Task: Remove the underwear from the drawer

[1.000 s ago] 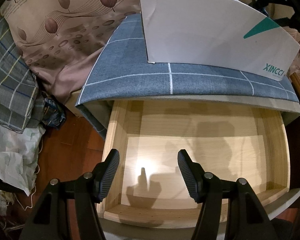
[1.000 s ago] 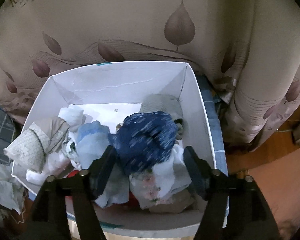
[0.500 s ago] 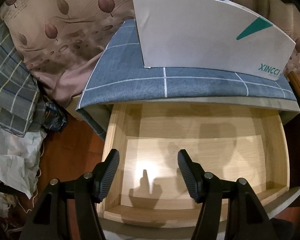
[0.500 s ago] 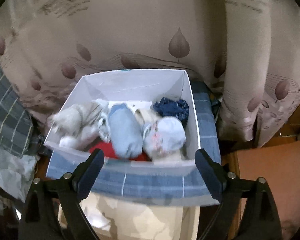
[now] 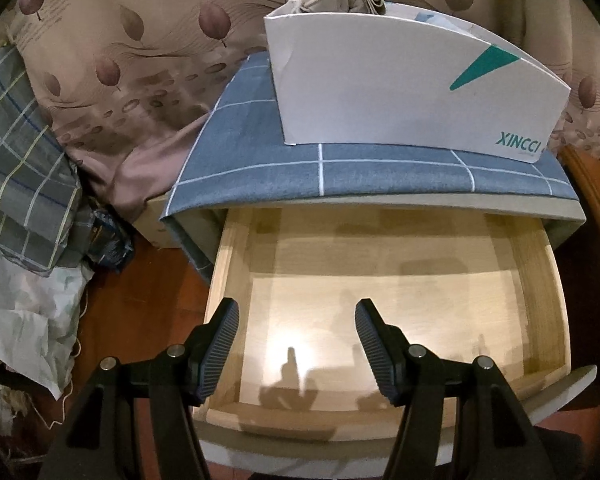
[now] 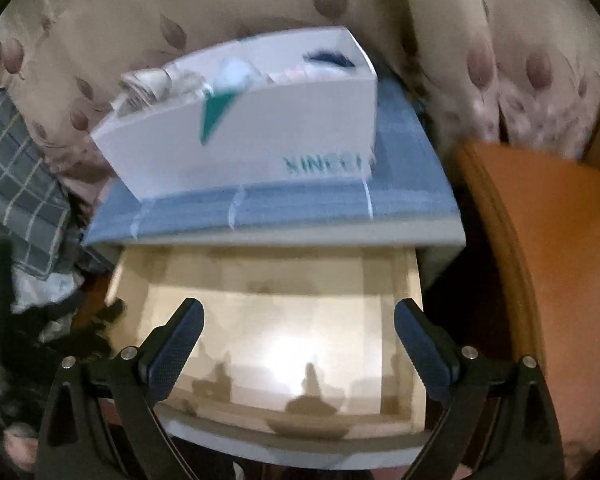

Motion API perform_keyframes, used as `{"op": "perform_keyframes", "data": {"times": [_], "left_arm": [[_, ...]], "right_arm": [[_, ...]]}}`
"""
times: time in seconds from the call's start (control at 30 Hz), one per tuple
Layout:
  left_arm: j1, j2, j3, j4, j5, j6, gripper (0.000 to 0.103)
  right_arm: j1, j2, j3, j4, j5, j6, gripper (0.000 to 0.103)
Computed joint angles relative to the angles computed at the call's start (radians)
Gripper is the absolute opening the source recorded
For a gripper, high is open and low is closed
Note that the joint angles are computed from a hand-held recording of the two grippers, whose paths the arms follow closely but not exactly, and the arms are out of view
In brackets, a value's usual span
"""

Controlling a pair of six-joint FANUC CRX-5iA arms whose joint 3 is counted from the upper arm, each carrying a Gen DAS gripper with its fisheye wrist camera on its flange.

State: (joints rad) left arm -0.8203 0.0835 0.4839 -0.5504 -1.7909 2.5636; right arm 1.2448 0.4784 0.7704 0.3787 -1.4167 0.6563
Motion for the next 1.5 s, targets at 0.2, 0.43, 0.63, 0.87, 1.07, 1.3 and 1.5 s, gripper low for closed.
{"op": "perform_keyframes", "data": {"times": [0.2, 0.43, 0.63, 0.87, 1.07, 1.3, 1.5], "left_arm": [[-0.014, -0.02, -0.019, 0.006, 0.014, 0.041, 0.062], [-0.049, -0.004, 0.002, -0.019, -0.003, 0.034, 0.062], [-0.062, 0.009, 0.015, -0.027, -0.008, 0.017, 0.062], [-0.062, 0.019, 0.02, -0.021, -0.012, 0.003, 0.062], [-0.063, 0.023, 0.021, -0.017, -0.011, 0.003, 0.062], [-0.061, 0.021, 0.014, -0.006, -0.004, 0.012, 0.062], [-0.061, 0.022, 0.015, -0.003, -0.003, 0.015, 0.062]], "right_arm": [[0.018, -0.061, -0.156, 0.001, 0.072, -0.066, 0.095], [0.045, -0.07, -0.2, 0.016, 0.09, -0.039, 0.095], [0.043, -0.06, -0.19, 0.008, 0.077, -0.03, 0.095], [0.038, -0.05, -0.173, -0.014, 0.063, -0.021, 0.095], [0.039, -0.037, -0.157, -0.013, 0.044, -0.011, 0.095], [0.043, -0.027, -0.143, -0.007, 0.027, -0.009, 0.095], [0.04, -0.023, -0.135, -0.017, 0.019, -0.007, 0.095]]}}
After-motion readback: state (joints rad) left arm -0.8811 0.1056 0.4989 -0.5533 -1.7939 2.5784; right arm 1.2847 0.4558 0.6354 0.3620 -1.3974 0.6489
